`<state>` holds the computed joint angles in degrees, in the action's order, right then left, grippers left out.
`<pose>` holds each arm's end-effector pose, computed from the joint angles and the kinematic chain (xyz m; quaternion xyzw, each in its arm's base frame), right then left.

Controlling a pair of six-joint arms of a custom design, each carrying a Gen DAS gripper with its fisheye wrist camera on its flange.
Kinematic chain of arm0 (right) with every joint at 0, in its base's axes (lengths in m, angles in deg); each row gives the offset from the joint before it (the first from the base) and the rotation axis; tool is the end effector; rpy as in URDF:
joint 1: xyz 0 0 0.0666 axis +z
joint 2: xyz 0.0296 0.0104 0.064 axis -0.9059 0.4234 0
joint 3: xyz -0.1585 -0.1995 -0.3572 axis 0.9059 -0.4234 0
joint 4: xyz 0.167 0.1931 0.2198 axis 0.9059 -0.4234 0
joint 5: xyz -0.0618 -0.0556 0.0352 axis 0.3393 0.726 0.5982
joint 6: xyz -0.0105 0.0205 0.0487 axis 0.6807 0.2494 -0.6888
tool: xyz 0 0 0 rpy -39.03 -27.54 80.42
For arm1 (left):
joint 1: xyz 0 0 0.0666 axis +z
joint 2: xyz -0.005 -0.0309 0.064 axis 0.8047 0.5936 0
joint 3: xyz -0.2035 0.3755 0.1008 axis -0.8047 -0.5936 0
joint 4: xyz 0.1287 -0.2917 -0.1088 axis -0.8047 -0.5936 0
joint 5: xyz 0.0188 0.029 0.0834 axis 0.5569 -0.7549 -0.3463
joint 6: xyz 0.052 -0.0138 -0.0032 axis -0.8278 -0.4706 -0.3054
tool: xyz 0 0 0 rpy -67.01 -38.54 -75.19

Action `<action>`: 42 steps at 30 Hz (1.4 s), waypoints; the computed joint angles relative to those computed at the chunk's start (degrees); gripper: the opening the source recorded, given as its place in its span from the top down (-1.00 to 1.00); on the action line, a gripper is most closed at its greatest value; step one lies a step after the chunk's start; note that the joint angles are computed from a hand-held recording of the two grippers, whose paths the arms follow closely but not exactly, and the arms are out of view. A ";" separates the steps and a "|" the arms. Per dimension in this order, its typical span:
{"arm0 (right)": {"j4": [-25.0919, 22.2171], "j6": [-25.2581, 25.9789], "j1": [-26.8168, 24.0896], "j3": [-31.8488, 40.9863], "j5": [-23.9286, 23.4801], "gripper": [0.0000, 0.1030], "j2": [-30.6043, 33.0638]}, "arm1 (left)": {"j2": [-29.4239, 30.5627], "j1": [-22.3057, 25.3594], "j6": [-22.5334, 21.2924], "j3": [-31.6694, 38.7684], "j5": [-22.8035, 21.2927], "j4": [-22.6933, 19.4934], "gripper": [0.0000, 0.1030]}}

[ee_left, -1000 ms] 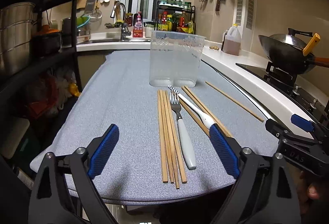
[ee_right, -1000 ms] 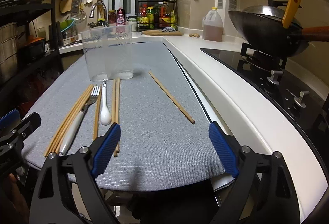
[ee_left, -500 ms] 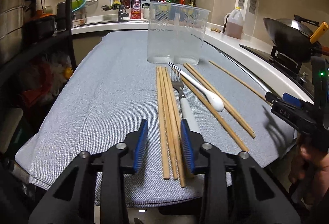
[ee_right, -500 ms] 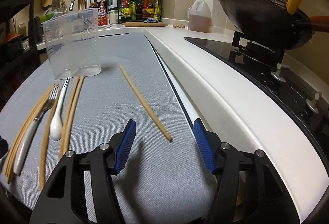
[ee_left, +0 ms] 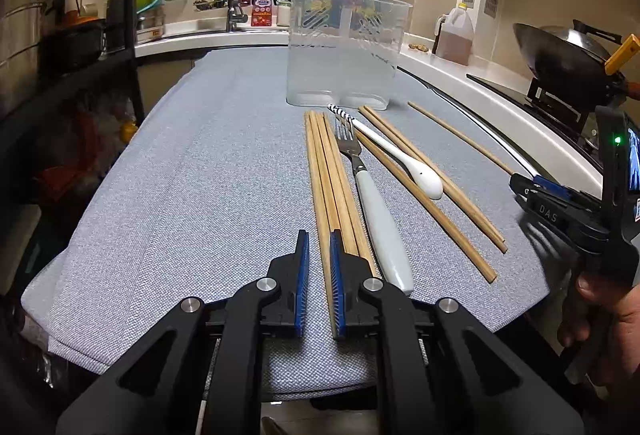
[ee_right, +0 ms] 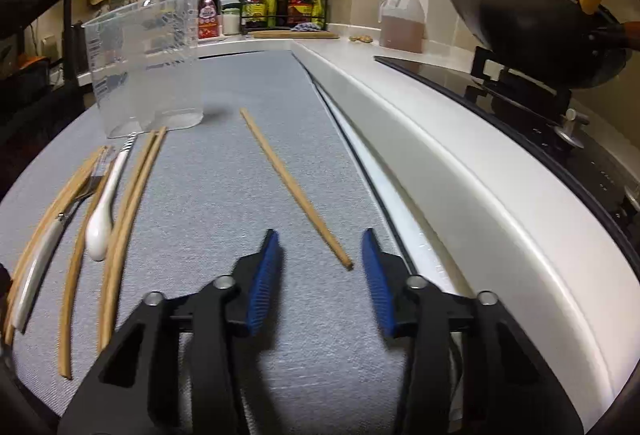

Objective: Organize utensils
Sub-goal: 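Lower the left tool and close it on a wooden chopstick while the right tool grasps another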

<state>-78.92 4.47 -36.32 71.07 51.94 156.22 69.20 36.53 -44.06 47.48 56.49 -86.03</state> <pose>0.3834 0.1942 0.2661 -0.0505 0.8833 -0.0053 0.4661 0.2893 -0.0799 0.2787 -0.0637 0.8911 -0.0232 0.4487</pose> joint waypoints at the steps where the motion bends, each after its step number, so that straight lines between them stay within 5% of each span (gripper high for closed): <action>1: 0.34 -0.14 -0.20 -0.20 -2.22 0.70 -0.13 | 0.03 -0.08 -0.05 0.06 -0.16 -0.07 0.79; 5: 3.05 0.20 0.59 -1.30 -3.73 0.70 -1.04 | -0.19 0.61 0.82 -0.03 1.04 -0.23 0.79; 8: 4.01 0.73 1.08 -1.36 -1.39 0.28 -1.05 | -0.27 0.93 1.28 -0.19 1.67 -0.06 0.79; 10: 1.10 -0.14 0.49 -0.20 -1.72 0.28 -0.17 | -0.23 1.21 1.23 -0.31 2.09 0.20 0.79; 13: 0.80 -0.87 -0.07 -0.38 -3.33 0.40 -0.01 | -0.20 1.25 1.21 -0.40 2.29 0.28 0.79; 15: 0.77 0.10 0.17 -0.28 -5.69 0.88 -0.13 | -0.23 1.20 1.12 -0.37 2.26 0.13 0.81; 22: -0.27 -0.58 3.51 -0.98 -8.56 0.91 -1.39 | -0.28 2.17 1.27 -0.03 0.28 -0.73 0.92; 27: -0.09 -1.73 6.06 -2.31 -4.83 0.90 -2.07 | 0.05 3.33 1.62 0.00 0.84 -0.22 0.91; 42: 0.75 -1.91 5.28 -3.58 -6.37 0.90 -2.94 | -0.34 1.98 -0.36 -1.00 -1.84 0.19 0.87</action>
<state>-78.17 2.57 -31.04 67.48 45.57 153.27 68.85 38.51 -44.43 46.48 54.65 -85.83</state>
